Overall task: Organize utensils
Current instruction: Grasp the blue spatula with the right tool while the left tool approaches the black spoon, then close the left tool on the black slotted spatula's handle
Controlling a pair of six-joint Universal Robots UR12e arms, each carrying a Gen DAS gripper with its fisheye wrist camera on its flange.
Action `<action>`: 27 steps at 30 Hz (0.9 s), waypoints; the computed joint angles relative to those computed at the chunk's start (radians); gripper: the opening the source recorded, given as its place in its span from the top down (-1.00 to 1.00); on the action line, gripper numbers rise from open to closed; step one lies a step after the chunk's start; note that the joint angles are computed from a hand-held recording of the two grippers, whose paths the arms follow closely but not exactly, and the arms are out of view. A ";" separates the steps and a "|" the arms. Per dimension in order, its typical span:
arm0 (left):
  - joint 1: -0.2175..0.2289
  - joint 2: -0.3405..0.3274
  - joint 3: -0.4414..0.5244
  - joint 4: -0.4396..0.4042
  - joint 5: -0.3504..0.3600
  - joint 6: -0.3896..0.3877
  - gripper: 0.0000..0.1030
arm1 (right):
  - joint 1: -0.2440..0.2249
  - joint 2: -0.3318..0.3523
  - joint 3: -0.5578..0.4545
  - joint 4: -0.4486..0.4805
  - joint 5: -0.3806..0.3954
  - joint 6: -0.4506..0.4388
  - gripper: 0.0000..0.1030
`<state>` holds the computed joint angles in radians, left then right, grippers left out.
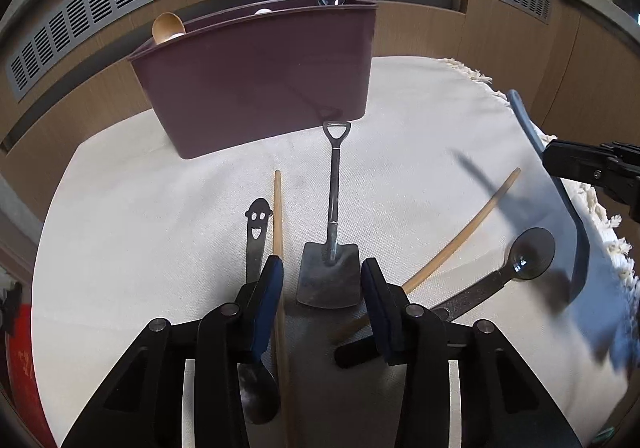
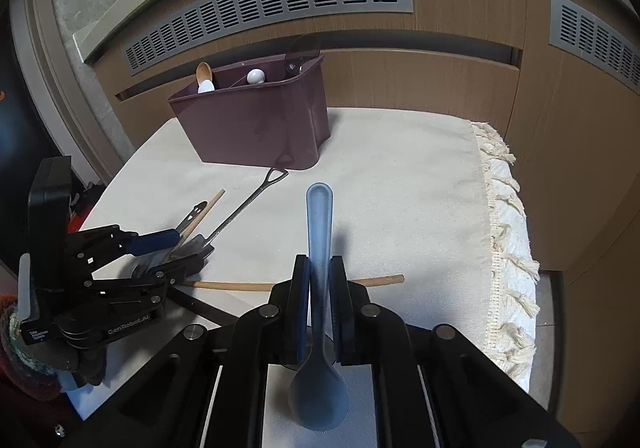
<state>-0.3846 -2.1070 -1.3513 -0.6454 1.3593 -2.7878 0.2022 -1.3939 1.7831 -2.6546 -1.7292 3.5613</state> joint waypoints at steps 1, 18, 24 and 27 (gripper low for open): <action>-0.001 0.000 0.001 -0.003 0.003 0.000 0.20 | 0.001 0.000 0.000 0.001 -0.004 -0.001 0.83; 0.034 0.006 0.008 -0.106 -0.169 -0.024 0.19 | 0.009 0.007 -0.012 -0.026 -0.022 -0.019 0.83; -0.002 0.001 -0.003 -0.023 -0.037 -0.036 0.24 | 0.007 0.013 -0.013 -0.027 -0.024 -0.003 0.83; 0.007 0.011 -0.011 -0.028 -0.066 -0.024 0.35 | 0.010 0.008 -0.010 -0.035 -0.036 0.000 0.83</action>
